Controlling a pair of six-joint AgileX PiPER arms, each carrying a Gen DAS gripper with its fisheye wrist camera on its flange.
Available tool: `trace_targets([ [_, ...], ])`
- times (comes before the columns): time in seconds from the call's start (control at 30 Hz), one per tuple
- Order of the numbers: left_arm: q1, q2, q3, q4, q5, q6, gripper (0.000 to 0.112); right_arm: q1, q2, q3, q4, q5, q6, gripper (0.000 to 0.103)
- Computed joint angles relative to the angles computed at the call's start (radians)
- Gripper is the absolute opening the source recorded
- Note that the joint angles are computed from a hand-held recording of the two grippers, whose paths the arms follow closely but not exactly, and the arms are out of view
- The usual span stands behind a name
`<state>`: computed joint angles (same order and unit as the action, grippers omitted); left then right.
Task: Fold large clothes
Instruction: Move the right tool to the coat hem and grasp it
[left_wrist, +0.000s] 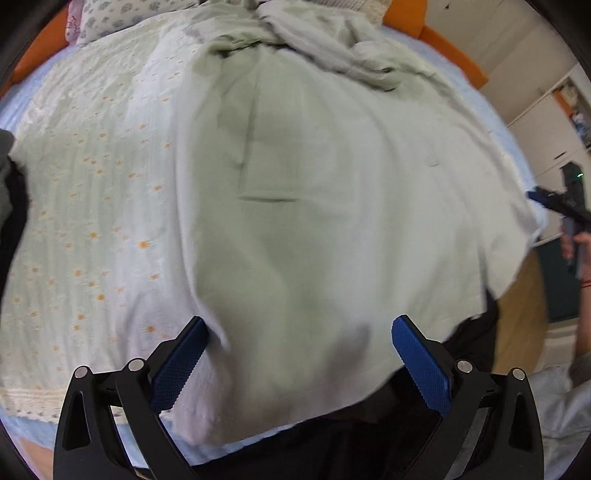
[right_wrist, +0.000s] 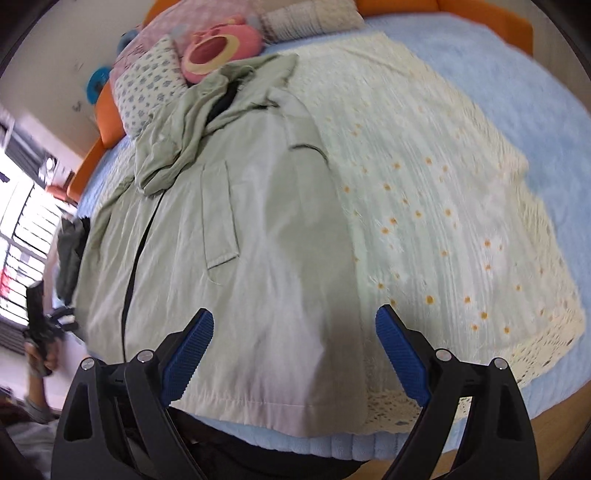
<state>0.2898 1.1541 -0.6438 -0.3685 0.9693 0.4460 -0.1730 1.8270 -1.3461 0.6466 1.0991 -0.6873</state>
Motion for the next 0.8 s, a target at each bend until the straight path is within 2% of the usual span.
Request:
trace_targets([
  [0.1, 0.032, 0.016, 0.025, 0.091, -0.024, -0.062, 0.101, 0.026, 0.021, -0.023, -0.104, 0.008, 0.077, 0.089],
  [0.17, 0.116, 0.023, 0.036, 0.049, 0.004, 0.014, 0.101, 0.028, 0.035, -0.033, -0.123, 0.047, 0.079, 0.088],
  [0.23, 0.143, 0.003, 0.047, 0.017, 0.025, 0.052, 0.101, 0.041, 0.028, -0.02, -0.14, 0.067, 0.071, 0.088],
  [0.33, 0.081, -0.016, 0.043, 0.019, 0.032, 0.006, 0.101, 0.106, -0.018, 0.022, -0.181, 0.063, 0.057, 0.089],
  [0.43, -0.108, -0.017, 0.025, 0.075, -0.019, -0.159, 0.101, 0.172, -0.036, 0.04, -0.223, 0.028, 0.074, 0.089],
  [0.53, -0.172, 0.038, 0.012, 0.107, -0.064, -0.222, 0.101, 0.22, -0.011, 0.049, -0.316, -0.033, 0.145, 0.089],
  [0.63, -0.068, 0.065, 0.016, 0.031, -0.059, -0.105, 0.101, 0.241, -0.038, 0.085, -0.361, -0.097, 0.173, 0.075],
  [0.67, -0.013, 0.057, 0.014, -0.019, -0.03, -0.052, 0.101, 0.234, -0.05, 0.091, -0.35, -0.1, 0.166, 0.055],
  [0.7, 0.027, 0.053, 0.016, -0.05, -0.01, -0.011, 0.101, 0.221, -0.061, 0.091, -0.335, -0.097, 0.159, 0.044],
  [0.77, 0.07, 0.048, 0.01, -0.087, 0.024, 0.037, 0.101, 0.196, -0.058, 0.077, -0.311, -0.072, 0.142, 0.037],
  [0.8, 0.051, 0.045, 0.007, -0.059, 0.026, 0.017, 0.101, 0.194, -0.051, 0.07, -0.317, -0.061, 0.143, 0.037],
])
